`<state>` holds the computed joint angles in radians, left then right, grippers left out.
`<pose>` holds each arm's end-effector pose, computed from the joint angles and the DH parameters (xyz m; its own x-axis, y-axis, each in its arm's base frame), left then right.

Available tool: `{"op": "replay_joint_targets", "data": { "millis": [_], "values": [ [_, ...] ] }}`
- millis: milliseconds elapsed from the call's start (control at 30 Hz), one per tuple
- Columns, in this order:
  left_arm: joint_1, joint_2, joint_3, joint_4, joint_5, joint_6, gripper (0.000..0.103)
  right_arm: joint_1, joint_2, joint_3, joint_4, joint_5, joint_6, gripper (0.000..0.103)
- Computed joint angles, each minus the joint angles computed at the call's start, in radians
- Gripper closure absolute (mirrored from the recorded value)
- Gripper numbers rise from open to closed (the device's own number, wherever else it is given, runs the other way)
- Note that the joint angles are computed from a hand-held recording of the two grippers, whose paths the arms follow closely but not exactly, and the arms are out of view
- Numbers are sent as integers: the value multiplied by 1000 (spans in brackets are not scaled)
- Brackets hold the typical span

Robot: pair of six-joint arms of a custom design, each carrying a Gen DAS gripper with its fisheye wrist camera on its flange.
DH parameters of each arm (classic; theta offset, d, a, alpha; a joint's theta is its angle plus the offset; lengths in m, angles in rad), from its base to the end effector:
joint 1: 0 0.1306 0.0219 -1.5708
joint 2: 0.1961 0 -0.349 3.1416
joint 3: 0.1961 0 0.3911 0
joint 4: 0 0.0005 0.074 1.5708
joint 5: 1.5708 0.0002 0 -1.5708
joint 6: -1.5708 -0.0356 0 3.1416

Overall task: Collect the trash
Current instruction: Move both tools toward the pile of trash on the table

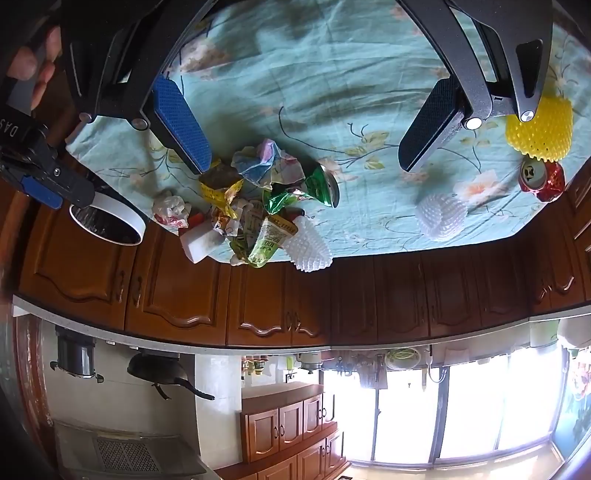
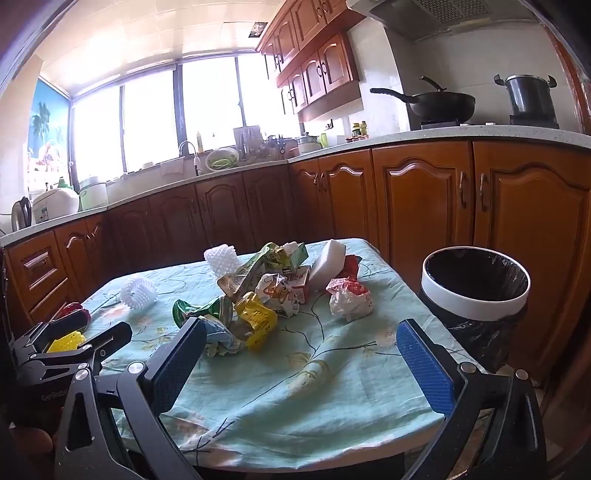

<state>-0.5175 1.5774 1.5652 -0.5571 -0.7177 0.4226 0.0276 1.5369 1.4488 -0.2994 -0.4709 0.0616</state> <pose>0.5050 -0.2611 0.4132 -0.3827 -0.1377 -0.9136 -0.2913 0.9564 -0.0221 0.5650 0.0313 0.4005 -0.3497 -0.0645 -0.9347 -0.4669 0.8769 0.1141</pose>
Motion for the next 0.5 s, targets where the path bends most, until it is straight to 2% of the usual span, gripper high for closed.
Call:
{"op": "replay_joint_targets", "data": {
  "millis": [500],
  "values": [
    [2,8,-3,13,6,-8,0,-4,7,4,0,-16,-5,0]
  ]
}}
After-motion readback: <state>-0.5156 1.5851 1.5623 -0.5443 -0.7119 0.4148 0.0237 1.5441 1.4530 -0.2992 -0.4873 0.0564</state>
